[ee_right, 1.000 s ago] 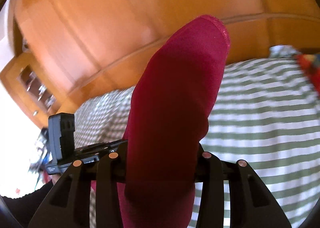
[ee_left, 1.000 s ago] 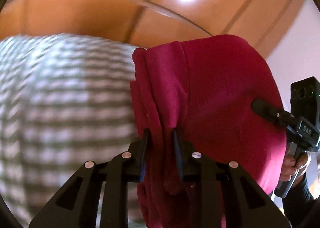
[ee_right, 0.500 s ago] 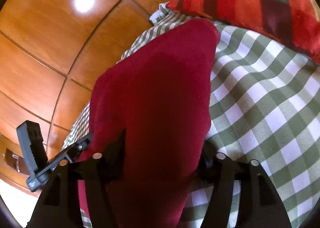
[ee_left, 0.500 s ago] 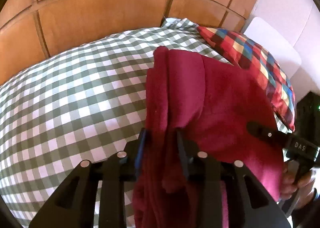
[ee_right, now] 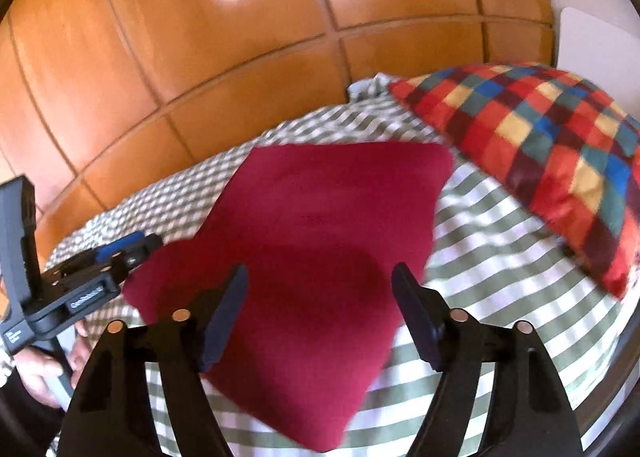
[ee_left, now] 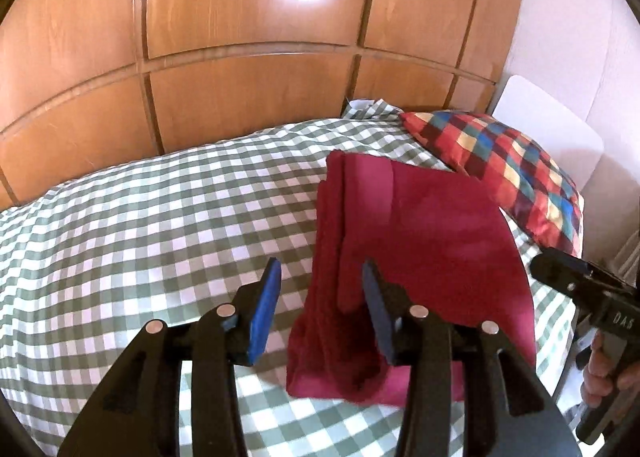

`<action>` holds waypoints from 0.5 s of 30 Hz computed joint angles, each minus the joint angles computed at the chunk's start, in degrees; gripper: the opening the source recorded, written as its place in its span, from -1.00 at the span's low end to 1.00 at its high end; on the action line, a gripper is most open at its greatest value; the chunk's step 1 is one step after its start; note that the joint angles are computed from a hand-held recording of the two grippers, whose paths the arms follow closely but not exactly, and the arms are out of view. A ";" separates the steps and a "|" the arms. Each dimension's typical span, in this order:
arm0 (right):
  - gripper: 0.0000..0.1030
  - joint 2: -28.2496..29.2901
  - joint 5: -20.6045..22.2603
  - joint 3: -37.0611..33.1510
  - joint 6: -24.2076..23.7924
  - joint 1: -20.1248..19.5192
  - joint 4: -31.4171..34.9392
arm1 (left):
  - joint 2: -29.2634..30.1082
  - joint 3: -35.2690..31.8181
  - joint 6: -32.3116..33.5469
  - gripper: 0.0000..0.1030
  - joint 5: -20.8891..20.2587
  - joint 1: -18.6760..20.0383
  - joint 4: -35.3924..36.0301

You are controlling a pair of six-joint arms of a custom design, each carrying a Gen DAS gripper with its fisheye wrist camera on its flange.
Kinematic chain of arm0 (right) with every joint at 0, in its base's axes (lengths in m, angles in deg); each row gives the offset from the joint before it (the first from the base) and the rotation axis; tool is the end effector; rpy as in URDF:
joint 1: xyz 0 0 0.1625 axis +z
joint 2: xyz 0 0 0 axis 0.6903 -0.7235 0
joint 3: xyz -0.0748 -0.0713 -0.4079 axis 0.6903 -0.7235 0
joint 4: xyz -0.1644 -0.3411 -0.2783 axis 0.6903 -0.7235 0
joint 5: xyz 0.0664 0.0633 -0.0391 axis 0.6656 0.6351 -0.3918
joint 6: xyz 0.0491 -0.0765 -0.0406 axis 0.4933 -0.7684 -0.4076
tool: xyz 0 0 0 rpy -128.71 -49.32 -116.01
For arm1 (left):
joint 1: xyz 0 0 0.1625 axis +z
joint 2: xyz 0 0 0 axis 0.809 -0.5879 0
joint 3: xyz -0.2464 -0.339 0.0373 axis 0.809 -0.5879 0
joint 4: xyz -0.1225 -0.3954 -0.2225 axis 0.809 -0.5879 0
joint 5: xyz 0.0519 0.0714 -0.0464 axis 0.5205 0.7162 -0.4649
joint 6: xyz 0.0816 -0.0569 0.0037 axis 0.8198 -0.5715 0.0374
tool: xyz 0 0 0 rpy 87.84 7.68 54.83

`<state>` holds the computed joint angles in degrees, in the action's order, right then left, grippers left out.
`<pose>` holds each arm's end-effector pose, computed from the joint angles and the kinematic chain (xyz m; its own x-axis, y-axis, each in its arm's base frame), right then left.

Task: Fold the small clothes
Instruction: 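Lower the folded sweater onto the bed beside the pillow and open both grippers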

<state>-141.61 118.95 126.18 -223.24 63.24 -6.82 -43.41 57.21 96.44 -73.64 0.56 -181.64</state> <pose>0.2115 -0.5192 0.2616 -0.7439 0.5637 0.3591 0.0010 0.5382 -0.8428 -0.2942 -0.6845 0.1017 -0.4921 0.8067 -0.3272 0.8693 0.4750 -0.1364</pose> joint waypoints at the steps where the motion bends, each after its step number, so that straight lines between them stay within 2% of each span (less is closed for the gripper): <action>1: 0.38 1.71 -0.27 -1.03 1.31 -0.40 1.34 | -0.04 0.41 0.30 -0.19 0.76 -0.10 -0.32; 4: 0.39 8.19 5.42 -5.97 2.87 -0.53 6.48 | 1.05 0.23 0.03 -0.19 3.33 -0.11 0.78; 6: 0.39 9.58 6.87 -7.48 3.29 -0.41 7.65 | 2.57 -0.70 -0.99 -0.17 5.59 0.17 2.31; 12: 0.39 9.24 8.08 -7.94 5.20 0.91 9.59 | 0.83 0.64 -2.80 -0.18 4.21 0.61 1.20; 15: 0.39 9.37 10.35 -7.60 10.01 2.51 10.30 | -0.98 2.66 -2.05 -0.17 3.98 0.27 -1.37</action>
